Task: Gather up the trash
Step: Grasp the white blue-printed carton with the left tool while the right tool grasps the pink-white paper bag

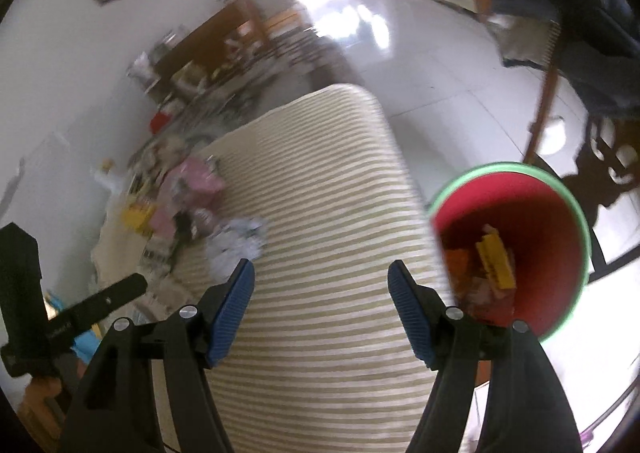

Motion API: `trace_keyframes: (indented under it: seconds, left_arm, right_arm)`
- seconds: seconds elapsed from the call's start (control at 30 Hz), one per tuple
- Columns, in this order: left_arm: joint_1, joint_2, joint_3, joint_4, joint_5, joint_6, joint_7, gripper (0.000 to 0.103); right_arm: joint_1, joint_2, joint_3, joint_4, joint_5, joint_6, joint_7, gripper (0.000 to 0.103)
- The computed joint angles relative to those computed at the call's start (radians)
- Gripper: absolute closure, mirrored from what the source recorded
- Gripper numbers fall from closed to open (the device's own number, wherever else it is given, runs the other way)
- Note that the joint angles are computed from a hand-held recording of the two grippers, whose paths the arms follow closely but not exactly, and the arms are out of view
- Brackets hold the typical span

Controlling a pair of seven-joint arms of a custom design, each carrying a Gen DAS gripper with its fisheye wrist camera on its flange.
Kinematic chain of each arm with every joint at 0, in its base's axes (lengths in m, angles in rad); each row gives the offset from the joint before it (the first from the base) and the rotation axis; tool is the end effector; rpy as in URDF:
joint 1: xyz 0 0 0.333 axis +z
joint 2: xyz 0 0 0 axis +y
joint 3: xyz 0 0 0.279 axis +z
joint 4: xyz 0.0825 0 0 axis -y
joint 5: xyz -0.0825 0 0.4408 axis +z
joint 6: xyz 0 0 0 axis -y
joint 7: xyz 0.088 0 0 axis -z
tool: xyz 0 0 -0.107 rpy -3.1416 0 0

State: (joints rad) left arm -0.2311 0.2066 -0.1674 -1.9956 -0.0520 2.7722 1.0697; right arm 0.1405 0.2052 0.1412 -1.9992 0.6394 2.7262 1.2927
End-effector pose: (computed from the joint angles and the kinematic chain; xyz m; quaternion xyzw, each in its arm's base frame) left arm 0.6235 -0.2567 0.3547 -0.7298 0.6220 -0.2768 0.0629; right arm 0.6474 0.1619 0.3407 -0.6785 0.6610 -0.0226 0.3199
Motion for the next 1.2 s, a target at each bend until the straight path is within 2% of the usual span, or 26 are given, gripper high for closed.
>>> trace_keyframes:
  seconds: [0.1, 0.2, 0.33, 0.4, 0.47, 0.57, 0.7, 0.8, 0.83, 0.93, 1.0, 1.07, 1.13, 1.2]
  left_arm:
    - [0.029, -0.097, 0.024, -0.128, -0.018, 0.027, -0.061, 0.043]
    - [0.072, -0.184, 0.034, -0.242, -0.047, 0.036, -0.138, 0.035]
    - [0.118, -0.233, 0.035, -0.311, -0.252, -0.010, -0.029, 0.032]
    - [0.131, -0.225, 0.038, -0.312, -0.362, -0.040, 0.040, 0.031]
    - [0.143, -0.202, 0.037, -0.294, -0.417, -0.064, 0.071, 0.030]
    - [0.158, -0.155, 0.033, -0.262, -0.433, -0.076, 0.064, 0.025]
    - [0.169, -0.084, 0.026, -0.191, -0.421, -0.133, 0.082, 0.020]
    - [0.179, -0.041, 0.008, -0.145, -0.439, -0.173, 0.174, 0.020]
    - [0.177, -0.033, 0.007, -0.136, -0.431, -0.179, 0.189, 0.021]
    - [0.194, -0.025, -0.006, -0.127, -0.485, -0.181, 0.312, 0.032]
    - [0.197, -0.028, -0.005, -0.122, -0.489, -0.179, 0.367, 0.049]
    - [0.199, -0.030, 0.002, -0.111, -0.466, -0.191, 0.408, 0.057]
    - [0.203, -0.024, 0.010, -0.095, -0.445, -0.209, 0.434, 0.061]
    - [0.205, -0.021, 0.020, -0.082, -0.418, -0.220, 0.440, 0.065]
  right_arm:
    - [0.045, 0.034, 0.011, 0.046, -0.094, -0.013, 0.030, 0.036]
    - [0.089, 0.089, 0.027, 0.118, -0.218, -0.052, 0.029, 0.033]
    - [0.132, 0.169, 0.053, 0.218, -0.335, -0.124, 0.006, 0.028]
    - [0.158, 0.202, 0.050, 0.253, -0.389, -0.146, 0.030, 0.027]
    - [0.177, 0.222, 0.045, 0.267, -0.427, -0.147, 0.072, 0.027]
    - [0.188, 0.233, 0.042, 0.273, -0.452, -0.148, 0.144, 0.027]
    - [0.205, 0.222, 0.027, 0.252, -0.507, -0.126, 0.237, 0.027]
    - [0.224, 0.221, 0.006, 0.250, -0.571, -0.133, 0.315, 0.027]
    - [0.226, 0.221, 0.003, 0.250, -0.587, -0.136, 0.335, 0.027]
    - [0.214, 0.221, 0.012, 0.245, -0.593, -0.136, 0.361, 0.027]
    - [0.208, 0.233, 0.017, 0.259, -0.597, -0.158, 0.366, 0.023]
    - [0.203, 0.255, 0.025, 0.284, -0.592, -0.194, 0.359, 0.020]
    - [0.179, 0.266, 0.056, 0.290, -0.542, -0.218, 0.319, 0.020]
    - [0.196, 0.261, 0.045, 0.284, -0.562, -0.218, 0.325, 0.021]
